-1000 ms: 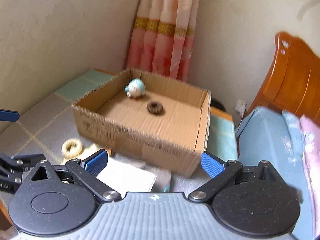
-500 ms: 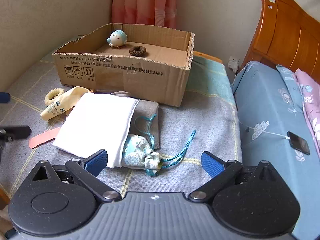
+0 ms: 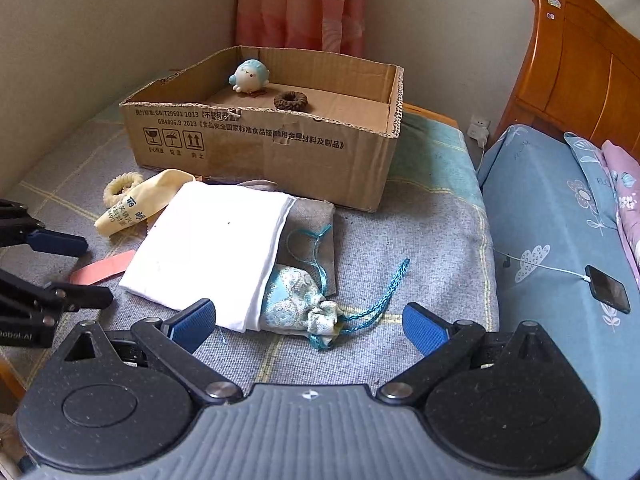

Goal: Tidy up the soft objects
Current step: 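Move both tools back toward the remaining items on the blanket, then grasp the pink nail file with the left tool while the right tool grasps the white cloth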

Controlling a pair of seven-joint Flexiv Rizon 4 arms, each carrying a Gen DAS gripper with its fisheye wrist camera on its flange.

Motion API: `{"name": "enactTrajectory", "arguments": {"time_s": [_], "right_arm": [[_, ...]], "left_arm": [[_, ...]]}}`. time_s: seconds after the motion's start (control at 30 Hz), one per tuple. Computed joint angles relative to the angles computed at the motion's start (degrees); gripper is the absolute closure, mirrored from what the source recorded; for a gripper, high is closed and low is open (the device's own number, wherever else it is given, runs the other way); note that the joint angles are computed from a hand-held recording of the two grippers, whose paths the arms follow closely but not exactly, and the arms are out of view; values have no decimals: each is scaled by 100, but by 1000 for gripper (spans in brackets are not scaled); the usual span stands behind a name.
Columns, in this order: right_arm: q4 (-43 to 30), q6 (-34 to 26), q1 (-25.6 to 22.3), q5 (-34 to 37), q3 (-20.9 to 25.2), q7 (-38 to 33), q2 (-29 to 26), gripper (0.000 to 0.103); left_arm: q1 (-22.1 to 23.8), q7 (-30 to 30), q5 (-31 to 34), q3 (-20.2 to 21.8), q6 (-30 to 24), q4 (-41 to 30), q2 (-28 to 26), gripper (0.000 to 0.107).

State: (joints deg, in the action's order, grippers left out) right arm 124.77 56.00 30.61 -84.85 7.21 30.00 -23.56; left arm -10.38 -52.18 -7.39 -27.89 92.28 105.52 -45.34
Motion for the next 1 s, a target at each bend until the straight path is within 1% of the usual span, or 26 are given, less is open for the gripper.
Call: {"name": "enactTrajectory", "arguments": {"time_s": [0.07,0.13,0.17,0.27,0.43,0.6,0.73,0.77,0.83,0.87,0.9,0.97,1.0], "right_arm": [[1,19,-10,-34,-7,18,3,2],[0,44,-24,-75,-10,29,2,2],[0,50,-28,-99,-11,30,3,2],[-6,34,-22,-129,-1,1,3,2],[-72,257,-100,-400,-14,-20,-41,2],[-274,534,-162,-648,-38,-110,-211,2],[-492,772,-209,-782,-69,-186,-381,2],[-553,852,-227,-831,-84,-195,-425,2],[-667,969,-250,-834,-102,-267,-514,2],[-725,1024,-256,-828,-117,-321,-562,2],[-778,1068,-259,-782,-129,-392,-609,2],[-880,1150,-248,-613,-154,-560,-699,2],[-928,1214,-241,-577,-178,-600,-739,2]], "left_arm": [[79,113,19,-109,-130,-64,-39,66],[73,166,-17,-111,-231,-114,-36,75],[64,196,-33,-100,-270,-119,-19,83],[19,205,-119,-46,-271,-125,-7,88],[-160,-25,-237,229,-162,-99,63,88],[-383,-473,-307,668,0,-44,179,88],[-447,-759,-303,839,77,-57,189,87],[-466,-827,-298,875,99,-60,188,85],[-491,-912,-260,921,92,-57,206,74],[-516,-951,-237,957,109,-56,214,59],[-521,-972,-193,966,189,-37,209,46],[-509,-1031,-115,955,350,17,220,39],[-458,-1058,-88,898,387,45,230,39]]}}
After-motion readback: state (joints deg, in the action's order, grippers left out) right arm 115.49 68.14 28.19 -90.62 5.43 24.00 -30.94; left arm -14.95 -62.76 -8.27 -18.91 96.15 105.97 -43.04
